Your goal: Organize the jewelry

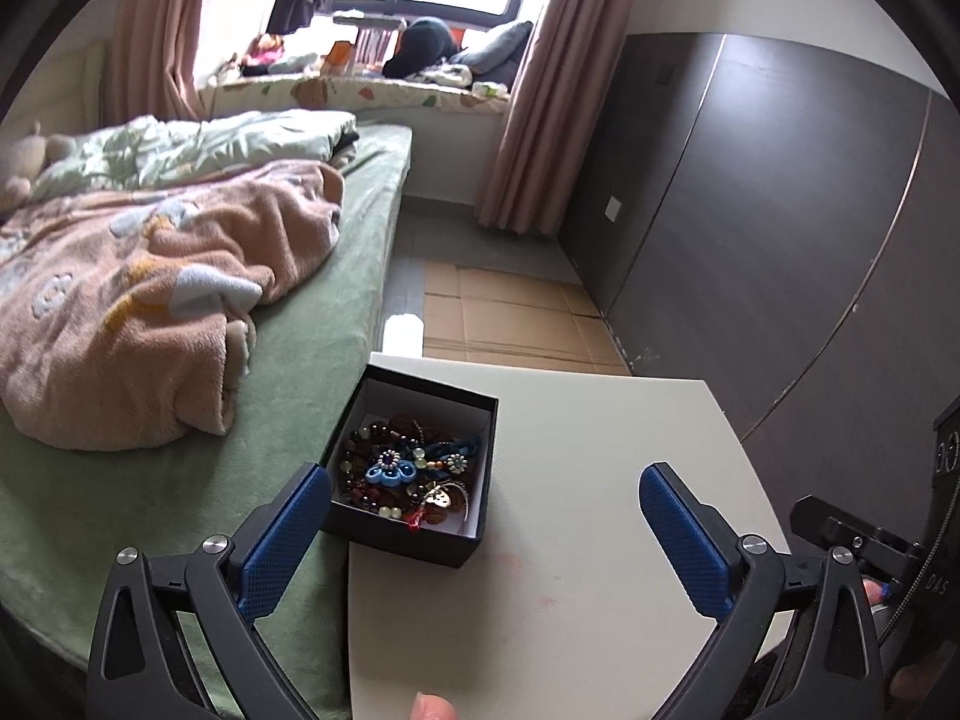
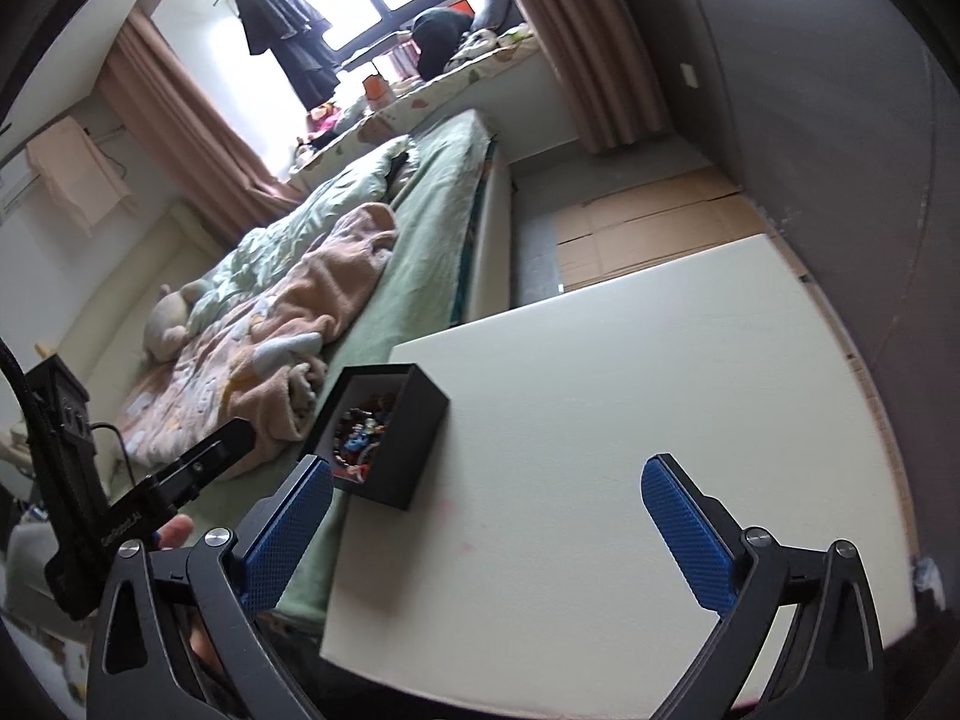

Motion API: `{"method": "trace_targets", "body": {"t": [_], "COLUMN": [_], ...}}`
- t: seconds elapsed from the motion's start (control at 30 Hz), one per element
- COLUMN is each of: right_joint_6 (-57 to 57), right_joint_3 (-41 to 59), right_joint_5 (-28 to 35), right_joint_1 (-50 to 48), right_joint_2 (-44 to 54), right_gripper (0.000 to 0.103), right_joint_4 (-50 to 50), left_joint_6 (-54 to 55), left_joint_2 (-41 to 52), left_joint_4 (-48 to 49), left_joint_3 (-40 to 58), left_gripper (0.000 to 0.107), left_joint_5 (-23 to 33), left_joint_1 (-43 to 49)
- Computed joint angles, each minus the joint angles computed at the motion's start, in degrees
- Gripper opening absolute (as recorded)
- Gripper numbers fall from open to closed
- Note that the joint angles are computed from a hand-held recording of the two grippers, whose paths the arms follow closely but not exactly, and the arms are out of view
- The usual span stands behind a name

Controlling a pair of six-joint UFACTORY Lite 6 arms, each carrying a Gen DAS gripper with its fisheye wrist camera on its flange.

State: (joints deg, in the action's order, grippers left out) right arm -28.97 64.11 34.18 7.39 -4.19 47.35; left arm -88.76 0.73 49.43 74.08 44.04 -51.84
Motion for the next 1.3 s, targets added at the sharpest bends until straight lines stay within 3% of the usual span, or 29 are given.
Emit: {"method": "trace_targets", "body": {"t": [0.33,0.83,1.3], "right_joint_6": [3.0,-1.6,0.4], "right_joint_3": [-4.8,-9.8,-9.7], "right_joint_5": [2.1,7.1,7.4], "right_joint_1": [-3.8,-11.2,-11.3], "right_joint_2": [-7.5,-15.1,-15.9], "right_gripper": [0.103,0.103,0.103], "right_joint_4": [-8.7,-7.5,-10.1], "left_joint_6": [-4.3,-5.9,-6.8], "left_joint_2": [2.6,2.7,1.5], "left_joint_4": [4.0,6.7,6.6], "left_joint_3": [3.3,4.8,3.9], "left_gripper": [0.103,0.103,0.103], "left_joint_5": [7.1,13.9,13.3], "left_joint_1": [-7.5,-12.5,-12.8]}}
